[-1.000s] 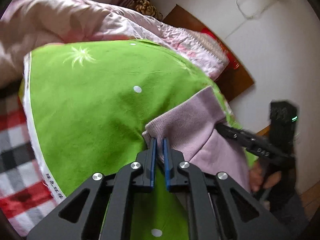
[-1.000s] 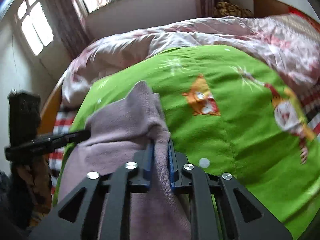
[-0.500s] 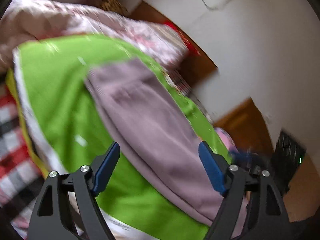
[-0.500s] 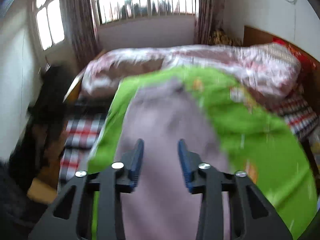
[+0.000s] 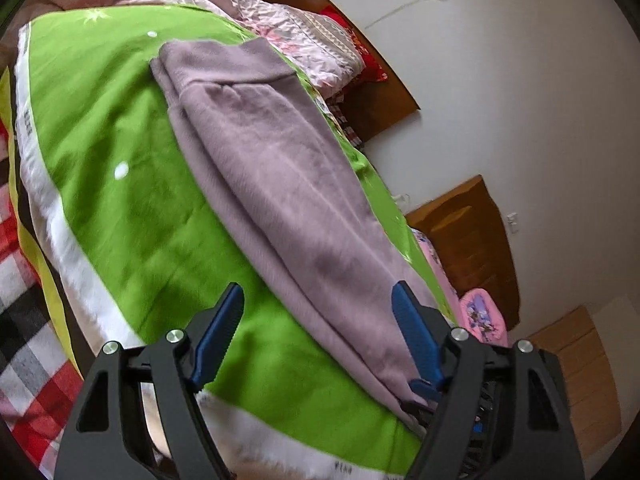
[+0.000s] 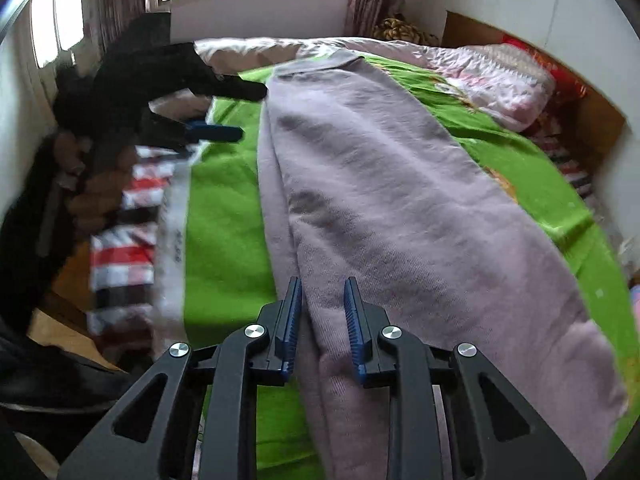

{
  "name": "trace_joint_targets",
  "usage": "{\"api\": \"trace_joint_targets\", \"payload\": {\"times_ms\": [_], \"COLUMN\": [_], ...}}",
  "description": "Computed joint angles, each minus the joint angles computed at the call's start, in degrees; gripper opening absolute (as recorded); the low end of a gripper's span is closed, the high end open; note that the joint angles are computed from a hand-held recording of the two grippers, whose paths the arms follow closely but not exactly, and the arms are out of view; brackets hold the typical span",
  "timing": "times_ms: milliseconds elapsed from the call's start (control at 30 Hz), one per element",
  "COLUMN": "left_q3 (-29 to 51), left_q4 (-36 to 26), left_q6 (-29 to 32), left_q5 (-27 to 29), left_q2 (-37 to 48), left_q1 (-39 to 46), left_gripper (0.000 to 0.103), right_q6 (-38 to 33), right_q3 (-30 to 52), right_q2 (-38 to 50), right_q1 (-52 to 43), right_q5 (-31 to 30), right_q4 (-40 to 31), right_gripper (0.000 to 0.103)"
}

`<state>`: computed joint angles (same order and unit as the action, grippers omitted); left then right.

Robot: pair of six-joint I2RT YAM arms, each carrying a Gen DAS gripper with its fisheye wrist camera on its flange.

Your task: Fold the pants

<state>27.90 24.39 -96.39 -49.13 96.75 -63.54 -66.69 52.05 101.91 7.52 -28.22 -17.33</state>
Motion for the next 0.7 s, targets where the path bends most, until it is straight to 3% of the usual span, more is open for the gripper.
{"api": "trace_joint_targets", "payload": {"times_ms": [133,200,267,333,467,567,700], "left_q3": [-1.0,-1.8,-2.0,-1.9,-0.9,1.0,3.9], "left_q4": [5.2,8.6,11.0,13.2,19.4,18.7,7.7], "left_q6": [0.3,1.9,3.6,4.9,8.6,9.6,5.2], "left_q5": [0.0,-0.2,0.4,1.4,6.5,9.0,6.6], "left_q2": [1.6,1.6,1.6,1.8,4.8,5.9,3.6], "left_q1": [-2.3,-3.0,-2.9,-2.8,0.6,3.4,3.7], "left_gripper": [0.077,0.077,0.079,0.082,0.082,0.081,0.078], "right_q6": [0.9,2.2,3.0,3.9,3.8,2.4,0.6], "right_q3": [-3.5,-4.8,-3.3,2.3,8.6,7.6,2.2], "right_q2": [-1.2,-3.0,-4.0,-2.9,0.1,0.1,-1.5], "right_q1": [1.0,0.9,-0.9,-3.5,-4.9,-4.7,-2.8], "right_q5": [1.8,1.6,-2.3,-7.7,-10.8,-10.5,-6.4], "right_q4": [6.9,8.0,4.5,-3.4,-10.2,-10.0,-5.2], "right_gripper": [0.022,0.006,0.006,0.006,0.006,0.006,0.006]}}
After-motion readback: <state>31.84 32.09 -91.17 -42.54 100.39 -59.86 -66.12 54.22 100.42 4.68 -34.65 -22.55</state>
